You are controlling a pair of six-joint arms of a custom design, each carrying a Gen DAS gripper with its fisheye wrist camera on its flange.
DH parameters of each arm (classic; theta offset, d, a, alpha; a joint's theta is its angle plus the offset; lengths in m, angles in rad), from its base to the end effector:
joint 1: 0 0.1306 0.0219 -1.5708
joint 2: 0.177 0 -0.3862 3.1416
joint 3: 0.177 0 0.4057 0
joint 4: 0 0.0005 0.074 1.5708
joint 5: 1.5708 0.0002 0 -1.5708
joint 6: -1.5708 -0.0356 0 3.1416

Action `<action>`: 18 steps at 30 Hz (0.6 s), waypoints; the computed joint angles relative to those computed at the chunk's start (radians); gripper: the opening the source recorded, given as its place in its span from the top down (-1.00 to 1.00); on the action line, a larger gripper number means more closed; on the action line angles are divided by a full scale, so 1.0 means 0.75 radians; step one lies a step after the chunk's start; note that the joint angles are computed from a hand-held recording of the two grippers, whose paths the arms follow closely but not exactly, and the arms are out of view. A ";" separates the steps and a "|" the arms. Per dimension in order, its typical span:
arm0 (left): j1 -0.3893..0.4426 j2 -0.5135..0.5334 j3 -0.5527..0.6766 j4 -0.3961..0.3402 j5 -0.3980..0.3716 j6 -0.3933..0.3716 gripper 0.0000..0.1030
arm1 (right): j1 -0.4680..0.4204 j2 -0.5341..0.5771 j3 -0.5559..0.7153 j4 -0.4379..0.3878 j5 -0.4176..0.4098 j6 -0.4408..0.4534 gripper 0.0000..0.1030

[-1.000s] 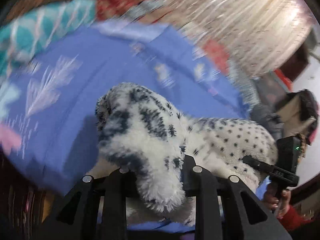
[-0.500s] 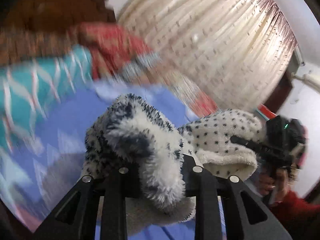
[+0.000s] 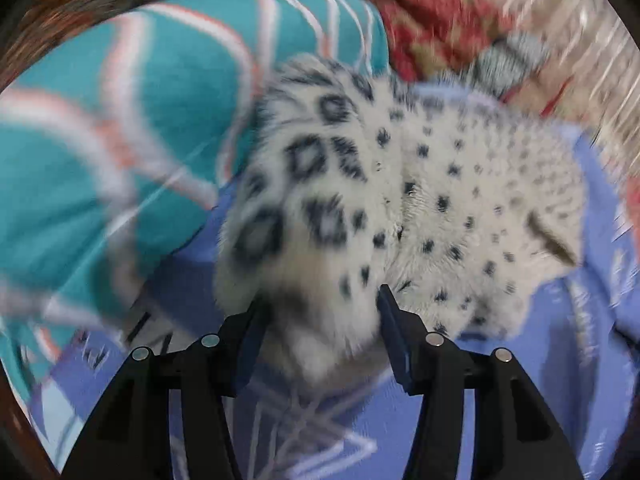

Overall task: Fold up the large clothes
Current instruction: 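Carry the bundle to the teal blanket by the headboard and release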

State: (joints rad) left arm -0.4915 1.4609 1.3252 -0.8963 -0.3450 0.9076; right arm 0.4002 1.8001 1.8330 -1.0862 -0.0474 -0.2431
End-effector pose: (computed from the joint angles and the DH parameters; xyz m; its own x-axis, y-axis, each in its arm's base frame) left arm 0.4504 -0.2280 0.3687 -0.6953 -0.4690 -0.5446 -0.4171 0.8804 -0.2256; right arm 0.5835 0.2481 0.4034 -0.8757 -0.1094 -0.4702 -0.2060 0.9655 0.1590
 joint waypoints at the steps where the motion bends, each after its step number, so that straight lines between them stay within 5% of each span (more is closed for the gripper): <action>1: -0.017 -0.040 -0.035 0.009 -0.039 0.036 -0.44 | 0.000 -0.089 -0.123 0.050 -0.026 0.014 -0.60; 4: -0.119 -0.180 -0.153 -0.026 -0.192 0.180 -0.44 | 0.015 -0.297 -0.384 0.117 -0.073 0.014 -0.60; 8: -0.341 -0.240 -0.168 -0.251 -0.326 0.399 -0.44 | 0.058 -0.516 -0.615 0.136 -0.084 -0.041 -0.60; 13: -0.618 -0.214 -0.084 -0.472 -0.323 0.592 -0.44 | 0.120 -0.784 -0.823 0.105 -0.025 -0.095 -0.60; 18: -0.830 -0.165 0.040 -0.579 -0.293 0.688 -0.44 | 0.197 -1.022 -0.954 0.033 0.022 -0.178 -0.60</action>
